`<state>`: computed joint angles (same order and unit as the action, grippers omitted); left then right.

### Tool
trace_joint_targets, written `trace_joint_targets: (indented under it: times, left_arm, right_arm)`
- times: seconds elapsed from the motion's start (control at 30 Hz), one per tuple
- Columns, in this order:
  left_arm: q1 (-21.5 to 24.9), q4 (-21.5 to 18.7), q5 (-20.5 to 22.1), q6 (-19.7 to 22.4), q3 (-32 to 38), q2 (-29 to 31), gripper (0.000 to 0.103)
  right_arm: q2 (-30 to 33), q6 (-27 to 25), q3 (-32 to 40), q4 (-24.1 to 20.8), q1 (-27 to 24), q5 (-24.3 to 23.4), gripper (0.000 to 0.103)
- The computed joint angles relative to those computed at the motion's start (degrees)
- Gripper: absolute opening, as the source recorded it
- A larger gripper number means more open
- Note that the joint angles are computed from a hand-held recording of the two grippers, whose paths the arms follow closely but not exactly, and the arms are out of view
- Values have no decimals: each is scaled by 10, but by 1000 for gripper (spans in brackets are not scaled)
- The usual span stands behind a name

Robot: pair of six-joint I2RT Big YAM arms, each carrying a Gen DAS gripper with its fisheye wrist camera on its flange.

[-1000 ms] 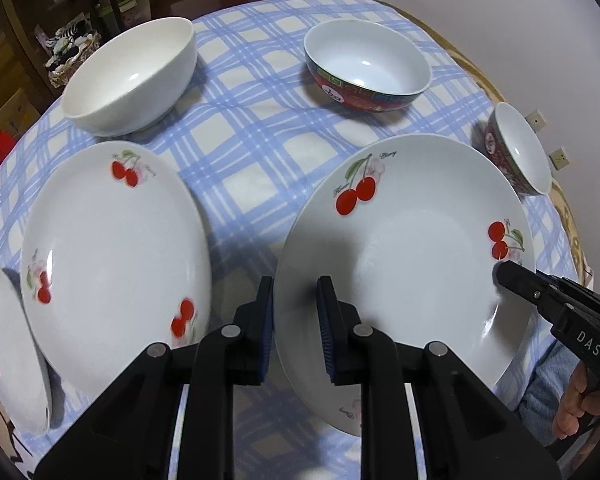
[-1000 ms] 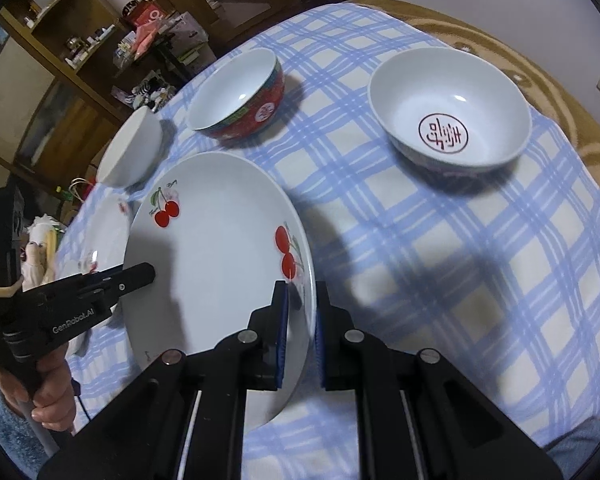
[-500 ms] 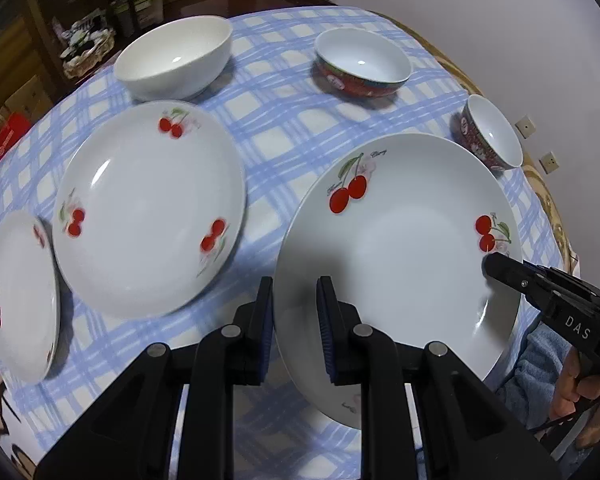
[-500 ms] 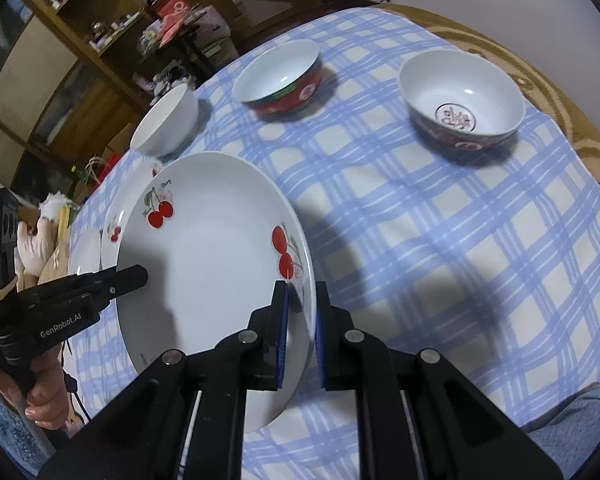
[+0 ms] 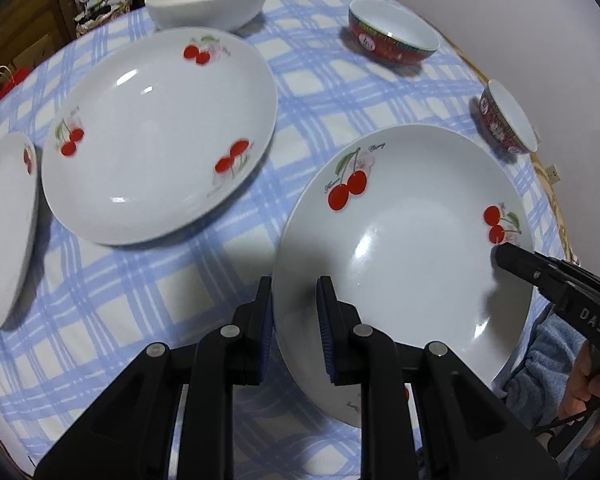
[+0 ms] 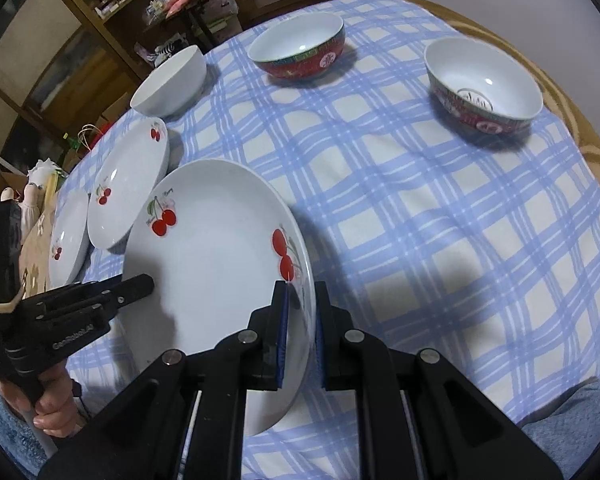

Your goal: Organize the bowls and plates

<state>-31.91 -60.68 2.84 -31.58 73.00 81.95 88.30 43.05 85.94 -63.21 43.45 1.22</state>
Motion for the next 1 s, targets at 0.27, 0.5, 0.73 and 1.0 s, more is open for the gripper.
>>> trace_joint_targets:
  times: [0.27,0.5,0.73,1.0]
  left_arm:
    - [5,7,-9,9,-8,-1,20]
    - [-5,-6,-28,16,-7,9,20]
    - [2,-6,-14,21,-6,12,20]
    - [0,-13,-20,21,0,19,20]
  right_arm:
    - [32,-7,17,-24,4,-7,16]
    - [48,-12,35,-39,7,9,16]
    - [55,-14,38,-37,1,4,16]
    - [59,-13,44,-45,1,3,17]
